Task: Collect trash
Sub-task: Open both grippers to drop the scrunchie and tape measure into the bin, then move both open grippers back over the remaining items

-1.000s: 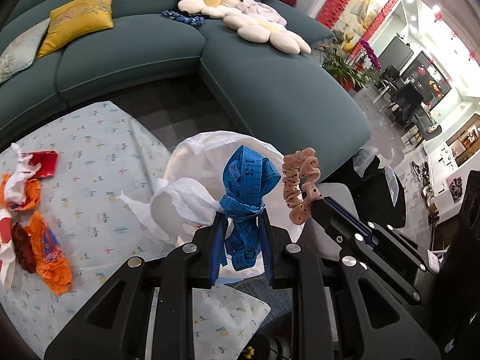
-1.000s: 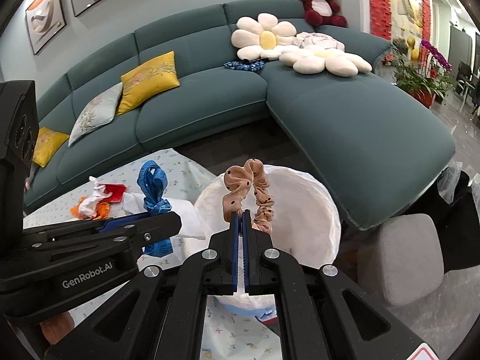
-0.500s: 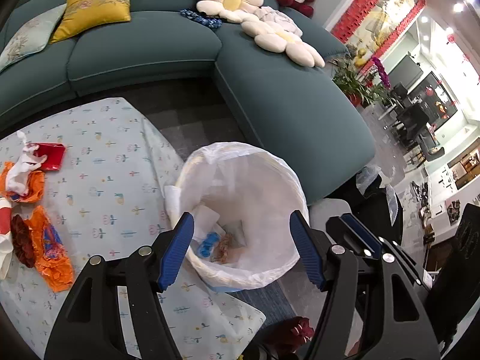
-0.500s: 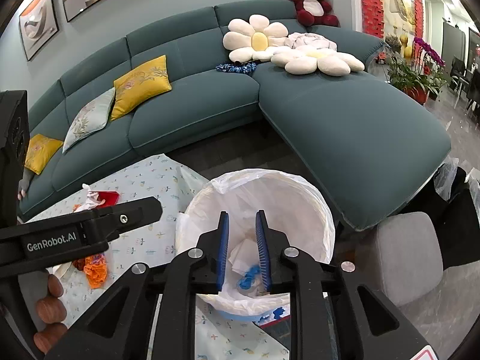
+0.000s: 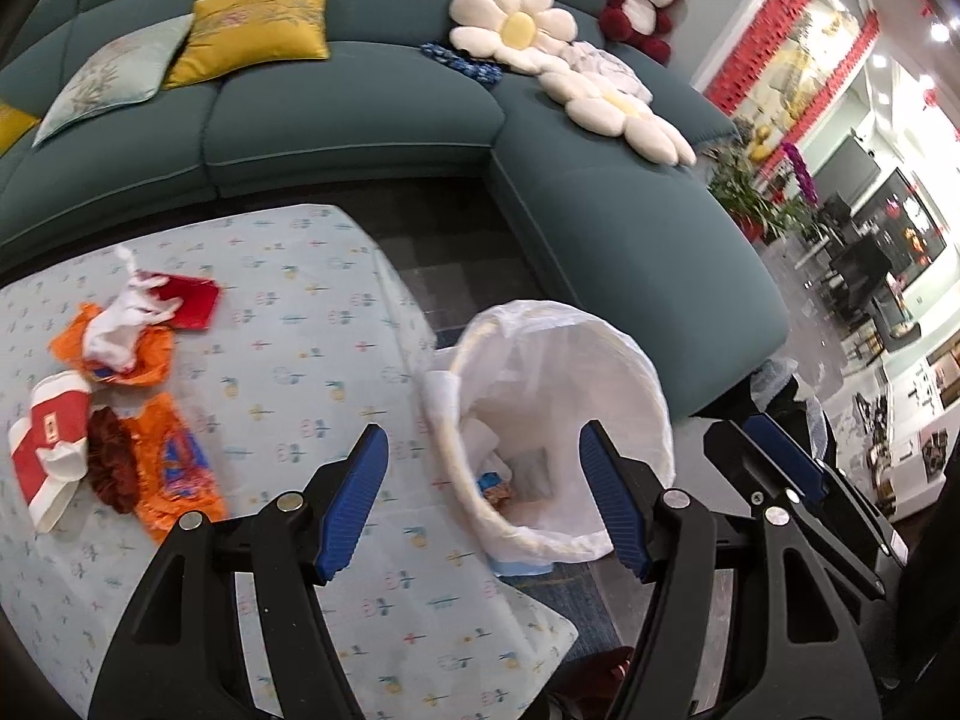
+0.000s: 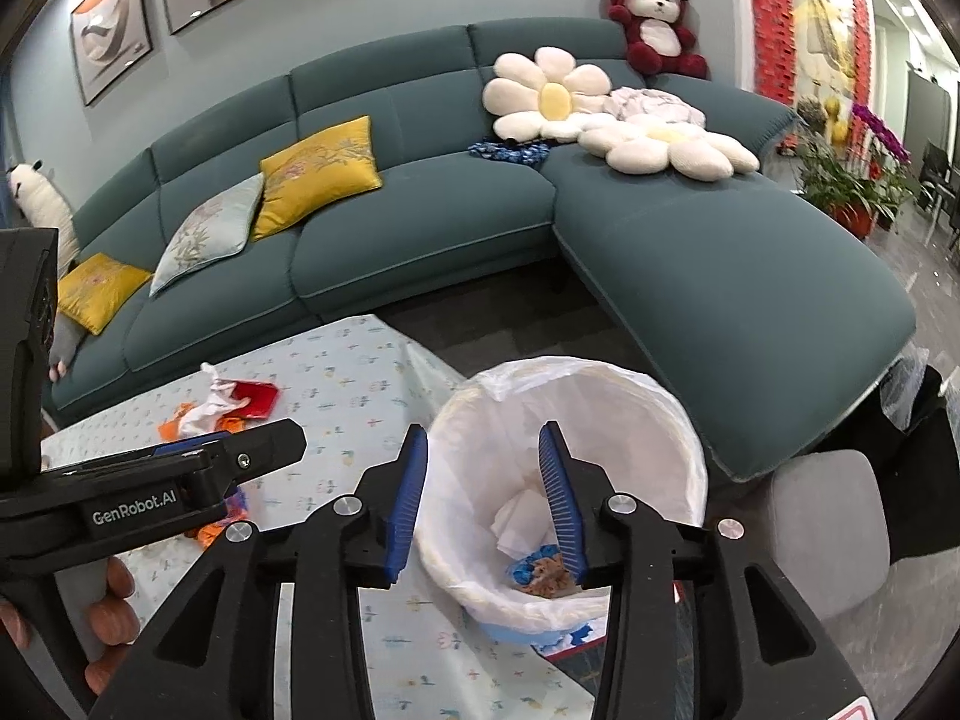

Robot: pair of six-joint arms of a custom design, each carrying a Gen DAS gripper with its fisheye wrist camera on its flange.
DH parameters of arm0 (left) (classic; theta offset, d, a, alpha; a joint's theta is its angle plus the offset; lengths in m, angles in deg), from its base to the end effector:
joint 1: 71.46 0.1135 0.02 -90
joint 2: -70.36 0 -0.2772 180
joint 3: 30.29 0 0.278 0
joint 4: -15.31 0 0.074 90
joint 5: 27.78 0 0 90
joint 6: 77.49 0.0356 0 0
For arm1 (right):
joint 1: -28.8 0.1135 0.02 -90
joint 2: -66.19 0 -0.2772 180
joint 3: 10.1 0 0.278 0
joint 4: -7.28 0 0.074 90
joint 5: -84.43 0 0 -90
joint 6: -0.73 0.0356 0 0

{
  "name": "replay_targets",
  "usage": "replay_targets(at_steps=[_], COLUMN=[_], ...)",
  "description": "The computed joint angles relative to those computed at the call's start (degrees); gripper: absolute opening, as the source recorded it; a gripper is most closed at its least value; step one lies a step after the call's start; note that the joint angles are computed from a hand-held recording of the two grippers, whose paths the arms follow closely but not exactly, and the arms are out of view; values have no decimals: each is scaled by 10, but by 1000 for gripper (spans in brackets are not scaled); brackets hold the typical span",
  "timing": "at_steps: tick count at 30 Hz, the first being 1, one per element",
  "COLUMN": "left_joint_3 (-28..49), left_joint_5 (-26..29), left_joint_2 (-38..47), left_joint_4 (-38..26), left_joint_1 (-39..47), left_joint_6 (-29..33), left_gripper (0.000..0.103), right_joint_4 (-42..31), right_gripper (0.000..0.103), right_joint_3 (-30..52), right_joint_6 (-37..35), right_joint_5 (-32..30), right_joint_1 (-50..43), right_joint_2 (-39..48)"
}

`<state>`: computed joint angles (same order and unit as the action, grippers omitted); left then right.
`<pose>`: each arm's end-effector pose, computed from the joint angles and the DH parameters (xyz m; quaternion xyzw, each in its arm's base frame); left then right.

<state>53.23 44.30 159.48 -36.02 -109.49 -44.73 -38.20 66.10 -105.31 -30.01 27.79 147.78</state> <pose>0.2834 -0.2078 0.2731 -0.2017 0.9263 -0.1071 0.2998 0.3236 0.0090 0.2791 -0.1907 0.9037 0.1487 0.3532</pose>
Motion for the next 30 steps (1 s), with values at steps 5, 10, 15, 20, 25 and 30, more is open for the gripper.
replay_targets(at_steps=[5,10,15,20,25,30], left_joint_3=[-59,-126,-190,-247,-298,-350], left_joint_5=[-16,-30,-27,-19,-1,29], left_joint_2=[-65,-143,-222,-301,-377,-449], left_joint_4=[-17,-39,-59,-86,-116,-138], left_joint_1=[15,37,71,117,177,261], left_joint_6=[-26,-43,-60,-59,-42,-5], left_gripper=[66,66,66,66,67,73], right_joint_4=[-3,-5,-3,3,14,30], right_gripper=[40,40,41,41,41,41], right_joint_3=[-19,-37,-51,-55,-57,-53], right_joint_6=[10,27,47,69,95,119], right_joint_5=[13,29,52,75,102,121], right_joint_1=[46,107,183,250,324,388], right_joint_2=[-27,-48,-60,-60,-48,-18])
